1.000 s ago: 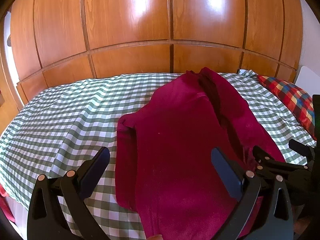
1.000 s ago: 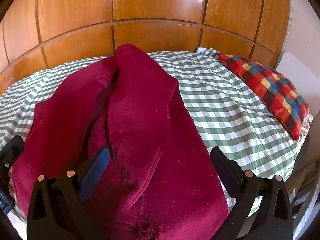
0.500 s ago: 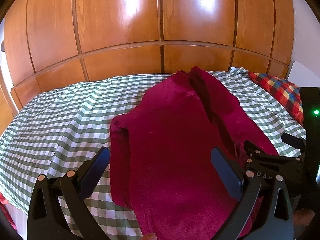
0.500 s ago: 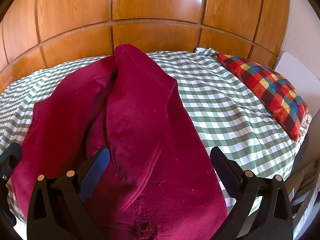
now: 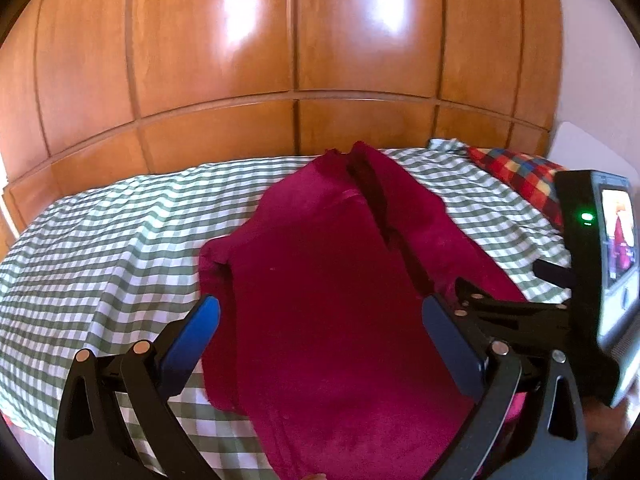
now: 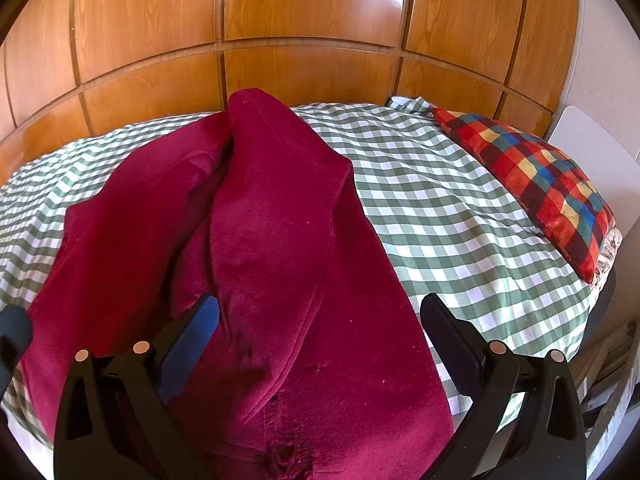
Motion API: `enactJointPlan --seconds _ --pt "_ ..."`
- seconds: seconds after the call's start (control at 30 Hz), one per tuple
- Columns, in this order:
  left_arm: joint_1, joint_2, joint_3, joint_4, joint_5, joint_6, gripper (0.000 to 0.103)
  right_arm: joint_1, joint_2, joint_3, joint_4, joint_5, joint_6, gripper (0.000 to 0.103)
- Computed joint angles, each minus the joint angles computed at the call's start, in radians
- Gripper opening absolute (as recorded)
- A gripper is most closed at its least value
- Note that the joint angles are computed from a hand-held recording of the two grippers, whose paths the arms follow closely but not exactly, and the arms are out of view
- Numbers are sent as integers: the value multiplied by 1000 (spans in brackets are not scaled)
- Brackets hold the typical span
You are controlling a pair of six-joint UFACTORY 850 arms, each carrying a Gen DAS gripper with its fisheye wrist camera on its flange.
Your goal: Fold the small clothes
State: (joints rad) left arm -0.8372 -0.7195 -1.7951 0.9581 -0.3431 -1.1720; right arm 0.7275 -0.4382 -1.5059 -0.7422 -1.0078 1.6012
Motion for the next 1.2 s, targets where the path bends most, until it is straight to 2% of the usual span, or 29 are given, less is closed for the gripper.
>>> enactJointPlan --seconds 0.23,0.37,0.43,0.5,0.6,0.67,0.7,0.77,0.8,0.9,1.0,1.07,1.1,1.13,1.17,1.2 --pt "-8 36 54 -62 86 127 101 -3 5 9 3 5 -4 100" --pt "-12 37 61 -264 100 376 101 -15 16 30 16 43 -13 100" --pt "-18 34 62 -288 87 418 100 -30 39 60 30 99 -17 100" --pt "-17 29 57 -383 77 515 100 -50 80 113 44 189 7 100" --pt "-12 18 41 -534 61 663 100 -103 168 230 125 417 27 100" --pt "-10 8 30 -603 50 743 98 -134 210 294 194 552 9 88" --pt "-9 3 23 -652 46 801 96 -152 229 327 257 626 -29 84" --pt "-9 -14 3 -735 27 902 87 -169 239 354 356 702 -103 72" --pt "-10 -25 -11 -765 11 940 81 -174 233 358 429 730 -168 70" --pt "-18 -46 -32 -757 -9 969 73 -181 202 334 550 742 -304 69" --pt "-17 -52 -40 -759 -17 991 50 -181 172 295 551 731 -346 61" --pt "6 -35 -25 -935 -2 1128 36 -181 146 254 505 672 -354 51" --pt "20 -28 -19 -1039 1 1216 22 -180 134 235 494 647 -369 46" --pt "37 -17 -13 -1144 -2 1285 13 -180 132 230 500 640 -388 34" --pt "52 -8 -9 -1249 -10 1349 10 -181 123 218 495 628 -404 25" --pt "70 0 -4 -1353 -13 1409 9 -181 123 215 489 626 -411 20"
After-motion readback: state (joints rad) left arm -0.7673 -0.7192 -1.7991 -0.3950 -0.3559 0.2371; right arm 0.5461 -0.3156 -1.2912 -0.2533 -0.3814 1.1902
